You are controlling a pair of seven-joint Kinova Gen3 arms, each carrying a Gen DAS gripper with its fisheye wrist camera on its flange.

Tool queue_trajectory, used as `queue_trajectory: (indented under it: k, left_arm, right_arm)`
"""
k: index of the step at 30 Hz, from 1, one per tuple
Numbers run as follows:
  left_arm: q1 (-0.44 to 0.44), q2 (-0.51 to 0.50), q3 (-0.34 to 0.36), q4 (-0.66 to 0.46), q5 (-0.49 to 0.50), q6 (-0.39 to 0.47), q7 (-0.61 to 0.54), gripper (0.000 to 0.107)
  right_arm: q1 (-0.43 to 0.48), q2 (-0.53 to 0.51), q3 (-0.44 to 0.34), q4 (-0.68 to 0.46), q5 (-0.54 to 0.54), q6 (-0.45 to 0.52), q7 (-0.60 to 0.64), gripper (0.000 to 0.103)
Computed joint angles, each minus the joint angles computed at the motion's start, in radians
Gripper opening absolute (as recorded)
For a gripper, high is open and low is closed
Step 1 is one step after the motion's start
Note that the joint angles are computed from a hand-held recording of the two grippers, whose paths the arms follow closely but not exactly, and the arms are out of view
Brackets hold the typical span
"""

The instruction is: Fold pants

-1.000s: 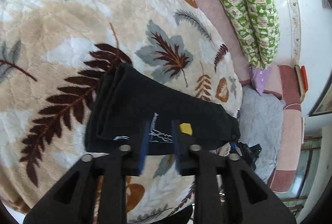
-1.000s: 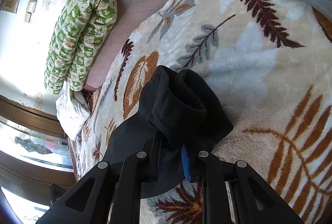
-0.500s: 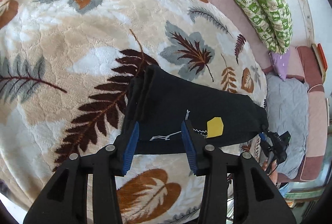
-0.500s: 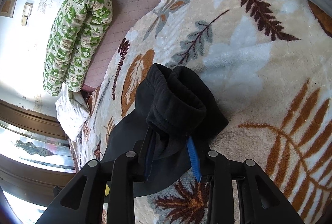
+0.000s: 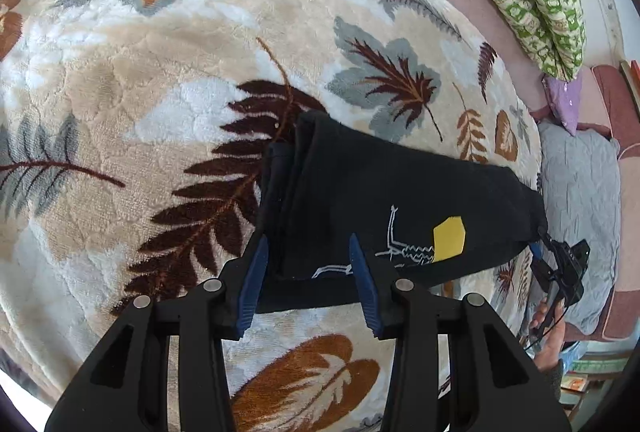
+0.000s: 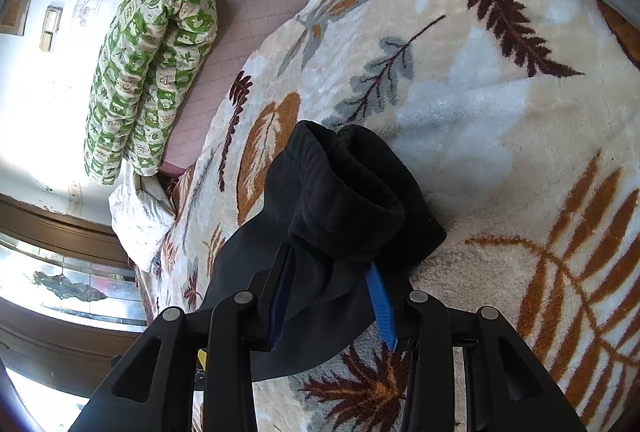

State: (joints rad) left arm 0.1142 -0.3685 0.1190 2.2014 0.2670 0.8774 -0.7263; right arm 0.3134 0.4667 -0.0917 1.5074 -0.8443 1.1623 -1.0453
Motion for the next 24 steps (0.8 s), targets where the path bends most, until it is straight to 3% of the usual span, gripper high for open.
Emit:
queue_trajectory:
  k: [5, 6, 8, 10, 13, 15, 20, 24]
  left_arm:
    - [-0.003, 0.004, 0.025, -0.007, -0.016, -0.022, 0.020, 0.040]
    - [-0.007, 0.003, 0.034, -0.007, -0.023, -0.034, 0.034, 0.036]
    - [-0.010, 0.018, 0.057, -0.018, -0.046, -0.035, 0.063, 0.007]
    - [0.001, 0.031, 0.056, -0.021, -0.041, -0.035, 0.079, 0.002]
    - [-0.004, 0.003, 0.080, -0.014, -0.060, -0.046, 0.137, 0.001]
    - [0.005, -0.048, 0.054, 0.004, -0.038, -0.065, 0.150, 0.001]
    - [0.002, -0.079, 0.084, -0.017, -0.063, -0.001, 0.176, 0.001]
    - [0.026, -0.054, 0.074, 0.012, -0.029, 0.006, 0.166, 0.001]
  right_arm:
    - [-0.002, -0.001, 0.001, -0.001, 0.004, -0.002, 0.002, 0.040]
    - [-0.002, -0.001, 0.000, 0.001, 0.004, -0.003, 0.005, 0.040]
    - [-0.002, 0.000, 0.001, -0.002, 0.007, 0.000, 0.006, 0.040]
    - [-0.009, 0.003, 0.005, -0.010, 0.021, 0.003, -0.006, 0.040]
    - [-0.019, -0.006, 0.008, -0.015, 0.044, -0.008, -0.015, 0.031]
    - [-0.014, -0.014, 0.004, -0.022, 0.038, -0.007, -0.009, 0.021]
    - [0.037, -0.035, -0.017, -0.032, -0.065, 0.036, 0.075, 0.020]
    - [0.012, -0.025, 0.019, -0.035, 0.003, 0.035, 0.054, 0.020]
